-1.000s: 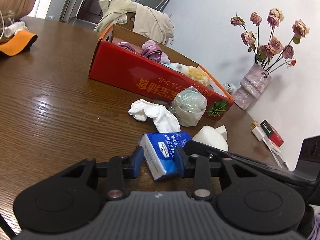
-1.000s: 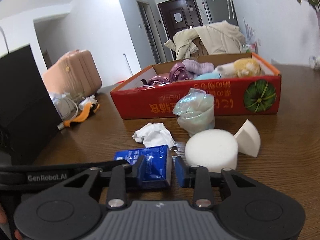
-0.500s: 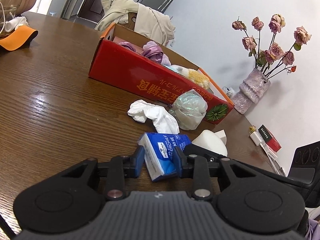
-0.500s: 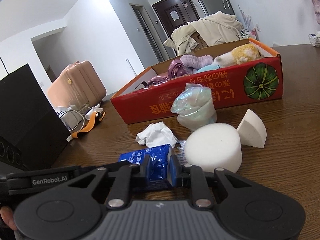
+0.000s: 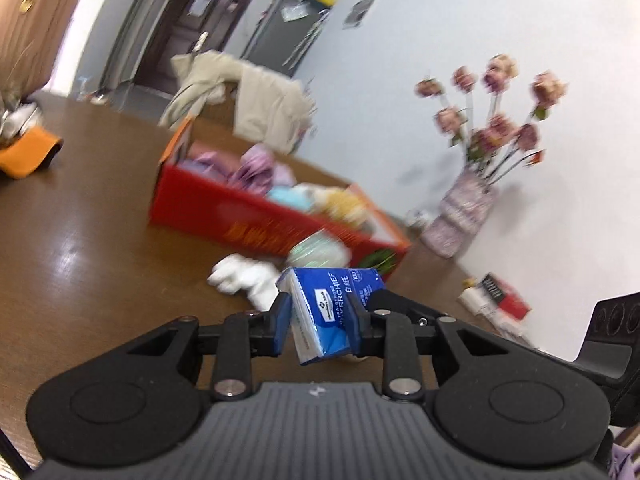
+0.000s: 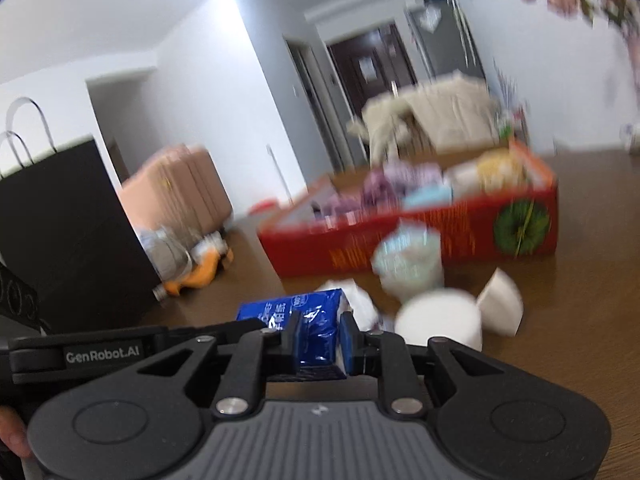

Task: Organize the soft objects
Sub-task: 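Carry the tissue pack with both grippers into the box and open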

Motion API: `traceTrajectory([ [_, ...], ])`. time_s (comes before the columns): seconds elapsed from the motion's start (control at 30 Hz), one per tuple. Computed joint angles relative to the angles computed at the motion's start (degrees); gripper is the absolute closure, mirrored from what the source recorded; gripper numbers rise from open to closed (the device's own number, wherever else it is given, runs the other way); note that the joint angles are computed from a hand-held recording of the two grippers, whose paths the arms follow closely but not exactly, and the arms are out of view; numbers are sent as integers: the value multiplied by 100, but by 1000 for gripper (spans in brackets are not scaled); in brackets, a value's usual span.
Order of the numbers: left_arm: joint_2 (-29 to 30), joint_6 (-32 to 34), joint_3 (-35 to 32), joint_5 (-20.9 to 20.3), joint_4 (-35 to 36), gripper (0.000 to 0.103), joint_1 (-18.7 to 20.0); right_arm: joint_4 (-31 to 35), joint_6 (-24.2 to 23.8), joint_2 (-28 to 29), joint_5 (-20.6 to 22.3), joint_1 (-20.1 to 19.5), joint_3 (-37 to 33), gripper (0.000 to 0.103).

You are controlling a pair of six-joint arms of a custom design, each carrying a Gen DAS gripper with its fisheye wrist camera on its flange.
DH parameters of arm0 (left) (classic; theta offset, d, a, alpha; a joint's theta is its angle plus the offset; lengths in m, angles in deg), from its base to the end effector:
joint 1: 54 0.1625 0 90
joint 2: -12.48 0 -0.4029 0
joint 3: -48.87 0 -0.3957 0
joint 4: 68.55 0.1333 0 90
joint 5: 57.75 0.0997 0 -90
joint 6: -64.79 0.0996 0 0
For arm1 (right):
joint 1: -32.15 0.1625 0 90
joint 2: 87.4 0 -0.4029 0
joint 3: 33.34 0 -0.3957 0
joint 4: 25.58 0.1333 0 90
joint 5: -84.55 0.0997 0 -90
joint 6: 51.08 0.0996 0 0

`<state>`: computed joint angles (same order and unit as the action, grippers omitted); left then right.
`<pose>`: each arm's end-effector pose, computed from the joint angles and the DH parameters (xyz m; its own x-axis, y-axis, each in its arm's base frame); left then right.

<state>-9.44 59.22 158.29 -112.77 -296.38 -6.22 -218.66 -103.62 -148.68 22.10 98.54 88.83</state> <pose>-0.2067 -0.5112 -0.0578 -0.9407 0.1768 -0.2895 0.3393 0.4922 -0.8016 -0.0436 -0.5477 0.1716 -0.8053 -0.4960 0.3247 -0.5631 0.4689 -0.6805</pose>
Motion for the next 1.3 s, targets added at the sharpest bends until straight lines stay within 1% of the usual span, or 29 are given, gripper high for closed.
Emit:
traceTrajectory([
  [0.07, -38, 160, -64, -78, -33, 75, -76, -83, 65, -187, 195, -32, 106, 85],
  [0.13, -61, 288, -224, -203, 50, 75, -84, -87, 211, -320, 299, -31, 105, 85],
  [0.2, -84, 314, -433, -357, 250, 75, -35, -204, 379, -353, 292, 22, 37, 85],
  [0.3, -110, 287, -931, -566, 791, 75, 102, -234, 685, -330, 112, 191, -249, 85],
  [0.33, -116, 269, -1141, -615, 1007, 75, 165, -160, 798, -305, 15, 266, -389, 85],
  [0.4, -110, 188, -1591, -781, 1496, 75, 344, 201, 971, -212, -203, 441, -814, 85],
  [0.5, 3, -106, -2407, -1002, 2413, 75, 653, 725, 1254, 90, -619, 726, -1574, 85],
  [0.53, 85, -218, -2745, -1136, 2777, 76, 782, 795, 1276, 259, -841, 841, -1854, 85],
  [0.6, 299, -408, -3371, -1277, 3421, 76, 988, 810, 1359, 612, -1291, 1028, -2346, 85],
  [0.67, 531, -588, -3892, -1249, 3950, 76, 1141, 986, 1361, 962, -1743, 1159, -2855, 85],
  [0.73, 741, -678, -4321, -1188, 4378, 76, 1276, 1482, 1550, 1275, -2089, 1208, -3395, 85],
  [0.77, 814, -696, -4449, -1173, 4498, 76, 1324, 1679, 1643, 1412, -2195, 1210, -3617, 85],
  [0.87, 946, -613, -4664, -1158, 4760, 76, 1433, 2158, 1934, 1713, -2353, 1178, -4091, 85],
  [0.9, 964, -546, -4694, -1122, 4849, 76, 1451, 2235, 1924, 1801, -2410, 1177, -4205, 85],
  [1.0, 994, -228, -4764, -852, 5062, 73, 1412, 2635, 1910, 2041, -2789, 1236, -4567, 85],
  [1.07, 977, -127, -4744, -834, 5082, 67, 1403, 2769, 1807, 2175, -2984, 1285, -4744, 83],
  [1.1, 952, -81, -4716, -887, 5082, 64, 1418, 2792, 1801, 2226, -3087, 1311, -4809, 83],
  [1.13, 907, -18, -4636, -939, 4985, 58, 1427, 2817, 1789, 2262, -3150, 1331, -4863, 83],
  [1.2, 832, 40, -4488, -777, 4768, 56, 1386, 2922, 1776, 2265, -3126, 1316, -4905, 83],
  [1.27, 712, 269, -4279, -713, 4461, 54, 1339, 3116, 1592, 2242, -3042, 1301, -4921, 79],
  [1.3, 642, 380, -4164, -705, 4305, 50, 1313, 3277, 1475, 2211, -2923, 1284, -4922, 70],
])
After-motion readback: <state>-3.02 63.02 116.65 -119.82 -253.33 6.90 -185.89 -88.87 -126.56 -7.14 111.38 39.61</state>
